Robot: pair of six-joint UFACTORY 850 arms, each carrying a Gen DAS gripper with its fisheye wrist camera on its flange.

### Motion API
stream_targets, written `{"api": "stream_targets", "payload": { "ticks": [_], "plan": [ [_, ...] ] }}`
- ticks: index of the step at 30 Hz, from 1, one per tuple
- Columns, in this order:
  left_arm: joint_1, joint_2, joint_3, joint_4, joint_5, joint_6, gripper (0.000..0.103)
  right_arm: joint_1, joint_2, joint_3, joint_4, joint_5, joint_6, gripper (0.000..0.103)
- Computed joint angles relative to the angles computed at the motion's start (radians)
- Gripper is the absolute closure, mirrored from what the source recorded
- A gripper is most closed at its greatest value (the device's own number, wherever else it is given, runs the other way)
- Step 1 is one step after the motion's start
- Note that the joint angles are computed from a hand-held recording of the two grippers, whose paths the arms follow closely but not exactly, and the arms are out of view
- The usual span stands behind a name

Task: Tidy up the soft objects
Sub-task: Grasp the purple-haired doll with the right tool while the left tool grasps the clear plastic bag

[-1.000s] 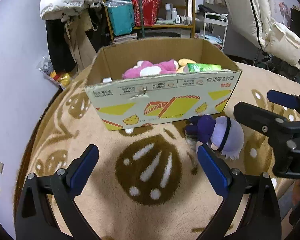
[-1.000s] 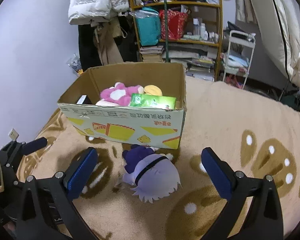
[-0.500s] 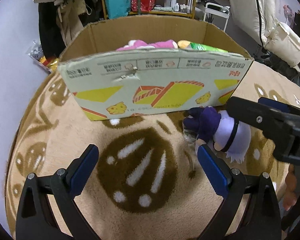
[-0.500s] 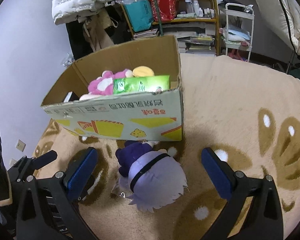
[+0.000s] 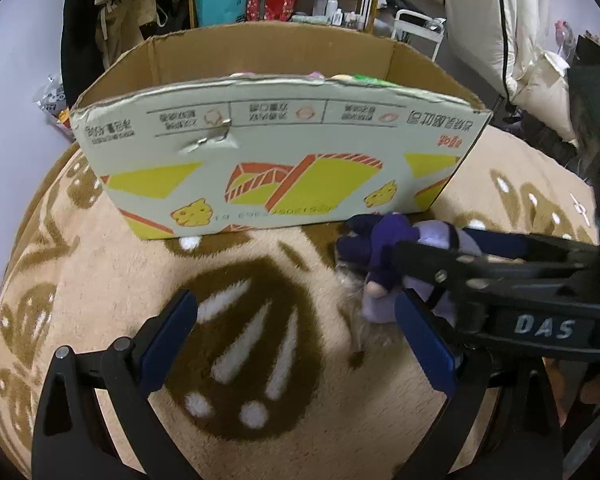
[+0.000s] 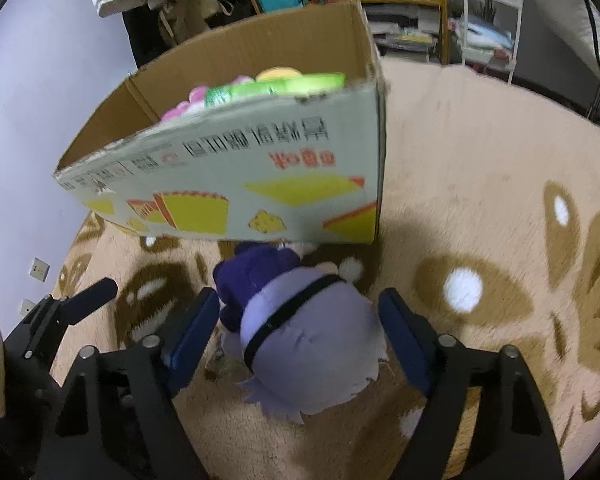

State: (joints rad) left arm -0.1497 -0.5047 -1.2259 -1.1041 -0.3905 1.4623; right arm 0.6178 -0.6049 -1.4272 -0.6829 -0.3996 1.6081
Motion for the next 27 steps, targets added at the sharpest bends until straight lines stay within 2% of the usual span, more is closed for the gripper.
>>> {"api": "stream_targets", "payload": {
  "ticks": [2,4,7,10,13,17,27],
  "plan": [
    [-0.005,-0.001,0.001,-0.003,0.012,0.001,0.005,-0.004,-0.005,-0.001,0.044,0.013,-0.037,0.022],
    [-0.010,-0.008,-0.006,0.036,0.014,-0.036,0.005,-0.008,-0.018,-0.015,0.117,-0.008,-0.106,0.028],
    [-0.017,-0.018,-0.012,0.063,0.019,-0.059,0.005,-0.016,-0.014,0.001,0.167,0.020,-0.112,0.028],
    [-0.023,-0.023,-0.013,0.072,0.021,-0.055,0.005,-0.019,-0.002,0.020,0.156,0.040,-0.083,0.032],
    [-0.032,-0.025,-0.011,0.084,0.016,-0.054,0.005,-0.013,-0.003,0.014,0.138,0.026,-0.073,0.034],
    [-0.048,-0.023,-0.002,0.085,0.023,-0.034,0.005,-0.002,0.004,0.012,0.075,-0.015,-0.029,0.035],
    [-0.064,-0.039,-0.014,0.094,-0.008,-0.053,0.005,-0.007,0.057,0.066,0.007,-0.030,0.080,0.035]
  ]
}}
